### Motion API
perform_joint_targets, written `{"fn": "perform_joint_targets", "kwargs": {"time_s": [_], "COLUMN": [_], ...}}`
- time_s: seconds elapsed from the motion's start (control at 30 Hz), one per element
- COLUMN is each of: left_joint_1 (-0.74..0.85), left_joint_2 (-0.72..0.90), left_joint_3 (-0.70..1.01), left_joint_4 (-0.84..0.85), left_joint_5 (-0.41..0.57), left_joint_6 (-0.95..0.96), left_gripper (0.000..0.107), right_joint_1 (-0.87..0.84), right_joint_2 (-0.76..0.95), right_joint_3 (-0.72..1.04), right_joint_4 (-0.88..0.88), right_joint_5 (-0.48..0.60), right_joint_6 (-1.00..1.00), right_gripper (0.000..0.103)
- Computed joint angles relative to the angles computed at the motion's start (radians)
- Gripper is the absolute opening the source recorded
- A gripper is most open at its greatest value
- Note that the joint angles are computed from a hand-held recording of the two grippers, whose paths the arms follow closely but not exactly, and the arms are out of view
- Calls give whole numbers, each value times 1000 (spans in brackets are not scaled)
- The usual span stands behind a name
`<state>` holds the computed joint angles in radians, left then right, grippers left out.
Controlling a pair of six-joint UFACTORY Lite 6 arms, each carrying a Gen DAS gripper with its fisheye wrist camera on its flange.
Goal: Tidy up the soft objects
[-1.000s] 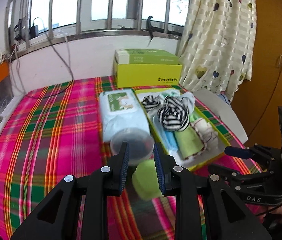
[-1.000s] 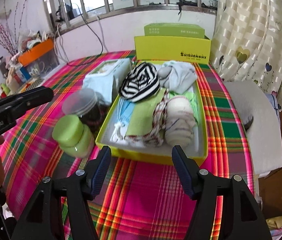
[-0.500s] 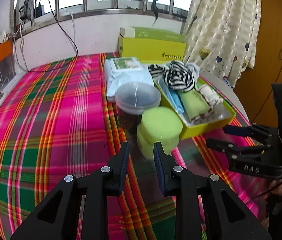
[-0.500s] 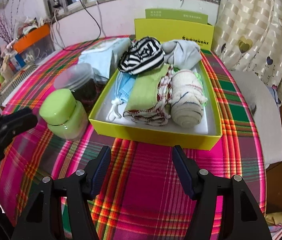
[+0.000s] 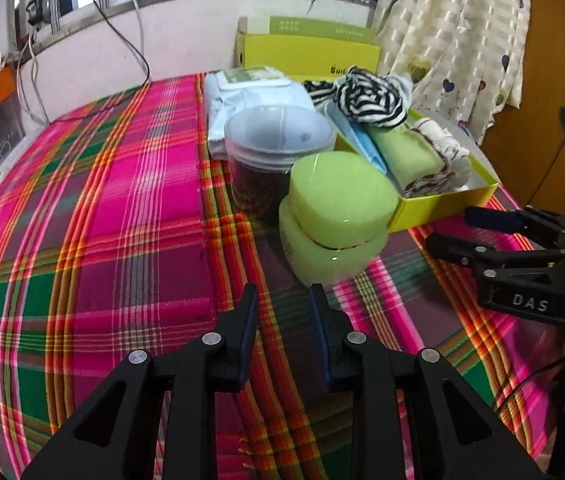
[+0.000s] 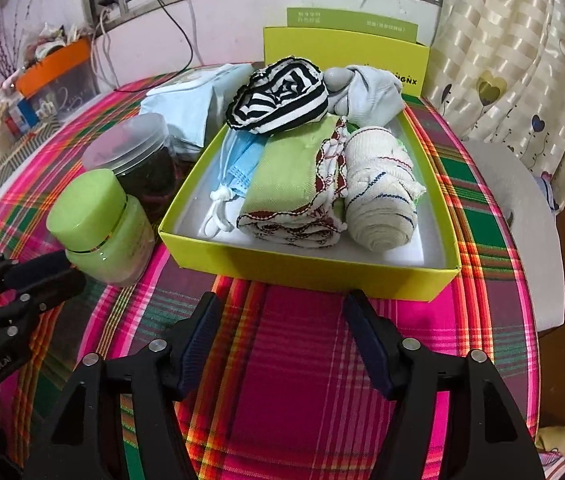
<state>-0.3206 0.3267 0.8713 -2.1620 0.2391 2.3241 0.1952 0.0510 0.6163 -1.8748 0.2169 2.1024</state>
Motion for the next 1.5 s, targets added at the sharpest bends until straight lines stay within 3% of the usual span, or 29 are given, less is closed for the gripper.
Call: {"fn": "perform_joint_targets", "kwargs": {"time_s": [0.47,0.67,1.1,1.5], "left_joint_1": [-12,-8,-6,-7], "left_joint_2": [25,29,28,27], "left_joint_3": [31,36,34,33], "left_joint_4": [-82,-77,-86,-91], "left_joint_5": [-40,-41,-39,-41], "left_joint_6": [85,75,85,91], "left_gripper": [27,29,30,30], "right_joint_1": [12,2,8,8], "right_joint_2": [35,60,74,75], "right_joint_3": [36,58,64,66], "right_joint_4": [101,163,173,176], "right_joint_5": [12,12,10,11], "right_joint_6": [-96,-158,-172,-174], "right_gripper": [81,95,102,102]}}
